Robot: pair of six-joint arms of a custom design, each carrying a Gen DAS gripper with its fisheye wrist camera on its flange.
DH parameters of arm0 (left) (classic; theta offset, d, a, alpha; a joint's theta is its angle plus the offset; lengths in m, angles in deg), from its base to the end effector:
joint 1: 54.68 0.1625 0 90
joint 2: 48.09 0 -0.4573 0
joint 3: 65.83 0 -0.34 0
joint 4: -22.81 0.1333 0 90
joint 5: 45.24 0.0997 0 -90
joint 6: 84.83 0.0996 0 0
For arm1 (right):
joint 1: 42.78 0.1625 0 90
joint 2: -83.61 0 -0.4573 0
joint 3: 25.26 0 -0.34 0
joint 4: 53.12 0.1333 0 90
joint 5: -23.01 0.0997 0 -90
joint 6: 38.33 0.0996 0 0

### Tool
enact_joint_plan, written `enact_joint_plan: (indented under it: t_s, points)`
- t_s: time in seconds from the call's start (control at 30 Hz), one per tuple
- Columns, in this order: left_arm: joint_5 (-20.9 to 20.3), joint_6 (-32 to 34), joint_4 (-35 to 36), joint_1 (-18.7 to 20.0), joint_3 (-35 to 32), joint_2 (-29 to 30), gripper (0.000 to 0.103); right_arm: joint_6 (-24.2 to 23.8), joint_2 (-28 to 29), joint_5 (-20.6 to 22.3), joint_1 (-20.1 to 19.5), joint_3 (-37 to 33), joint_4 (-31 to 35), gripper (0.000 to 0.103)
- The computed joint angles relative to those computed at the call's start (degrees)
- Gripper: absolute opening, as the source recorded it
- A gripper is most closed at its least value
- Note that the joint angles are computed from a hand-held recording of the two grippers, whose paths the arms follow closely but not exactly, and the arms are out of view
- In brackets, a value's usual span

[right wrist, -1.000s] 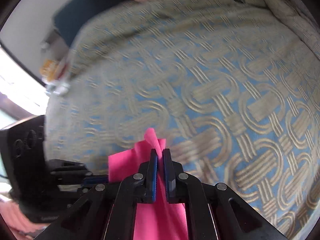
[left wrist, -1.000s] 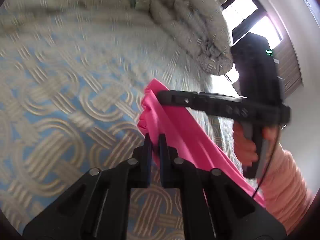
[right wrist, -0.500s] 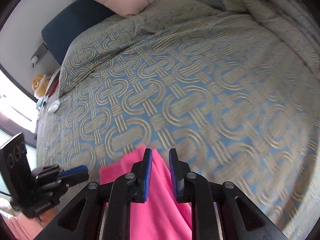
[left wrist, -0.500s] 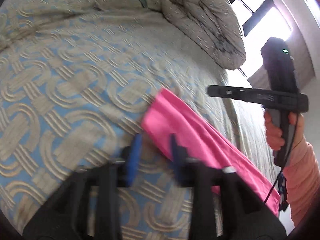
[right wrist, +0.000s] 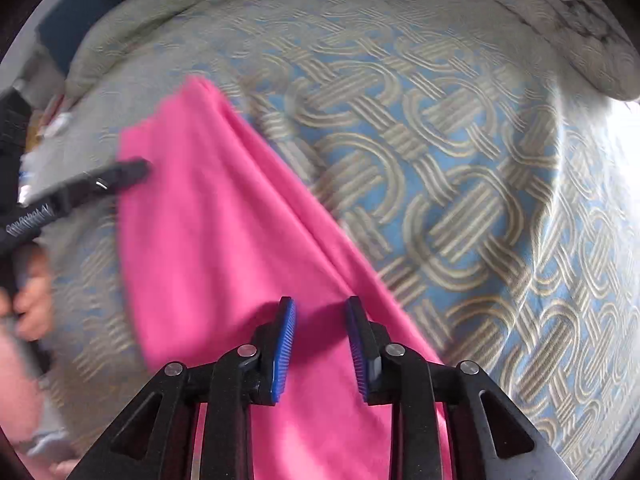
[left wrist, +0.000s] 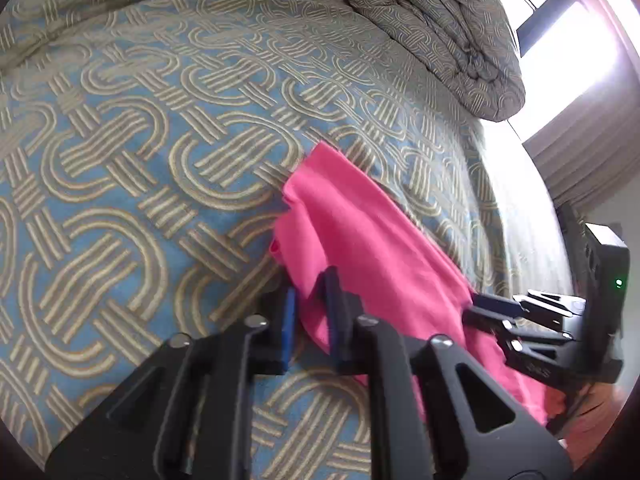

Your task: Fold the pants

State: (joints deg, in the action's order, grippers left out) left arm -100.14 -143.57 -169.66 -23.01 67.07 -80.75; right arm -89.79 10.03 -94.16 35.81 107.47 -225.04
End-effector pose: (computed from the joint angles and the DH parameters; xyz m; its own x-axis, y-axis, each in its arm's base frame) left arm -0.2637 -0.3866 -0.0028 -0.9598 -0.0932 -0.2649 0.0578 0.8574 -0.5113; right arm 0.0010 -0.4387 0.2661 -0.6642 -0.4894 0.5651 -0.5411 0.8363 0.0882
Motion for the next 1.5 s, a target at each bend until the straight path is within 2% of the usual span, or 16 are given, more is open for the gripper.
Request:
enact_joint_plan:
  t_s: [0.03,0.07,0.1,0.2,0.27,0.37,0.43,0.5,0.53,0.6,0.67,0.7,0.87,1.07,1.23,1.5]
  points:
    - [-0.4,-0.1,-1.5,0.3,0.5,0.0,0.008,0.6,0.7,0.2,0.4,0.0,-2.3,0.024]
    - [-0.4,-0.6,-1.9,0.2,0.9,-0.2,0.007,2.2,1.1,1.3,0.4,-0.4,-2.2,0.005]
    - [-0.2,-1.2,-2.3,-0.1,1.5,-0.4,0.007,3.7,1.3,1.9,0.6,-1.1,-0.8,0.002]
    - [1.0,-2.5,-3.4,-1.1,3.1,-0.7,0.007,2.5,1.8,2.4,1.9,-0.7,-4.1,0.002]
    - [0.5,-2.9,-4.3,-0.7,3.4,-0.5,0.008,4.8,1.3,3.0,2.2,-1.5,-3.5,0.002]
    - [0.3,-3.0,-3.8,-0.8,3.5,-0.5,0.019,9.0,-0.1,2.9,2.1,-3.7,2.4,0.006]
    - [-1.2,-0.5,-6.9,-0.5,3.7,0.1,0.041,10.7,-3.1,6.0,0.8,-4.0,8.7,0.012]
    - [-2.7,1.8,-8.4,0.2,3.1,0.5,0.052,10.0,-5.6,7.6,-0.3,-2.6,11.1,0.018]
    - [-2.0,1.8,-7.0,0.2,2.3,0.5,0.052,9.8,-6.5,7.5,-0.3,-1.1,11.1,0.018]
    - [-1.0,2.2,-3.4,0.3,0.6,0.4,0.05,9.6,-8.3,8.0,-0.8,0.7,12.5,0.02]
    - [1.1,2.1,1.0,-0.2,-1.0,0.2,0.017,10.0,-9.3,8.9,-1.8,2.4,12.5,0.02]
    - [0.7,2.5,2.2,0.1,-1.4,0.0,0.01,10.1,-9.6,9.5,-2.3,3.3,12.0,0.021]
    - [1.7,1.8,0.5,-0.7,-0.1,-0.2,0.009,10.8,-8.5,8.2,-3.4,5.6,7.1,0.021]
    - [5.3,1.5,6.3,-3.3,-1.3,-1.0,0.009,13.6,-9.7,8.9,-4.2,5.8,7.4,0.021]
    - [6.8,2.5,8.6,-5.2,-2.2,-2.3,0.009,12.6,-13.6,10.6,-6.0,6.8,7.7,0.021]
    - [7.5,4.8,12.7,-9.0,-5.1,-3.1,0.009,9.5,-25.7,15.5,-14.8,7.7,14.0,0.021]
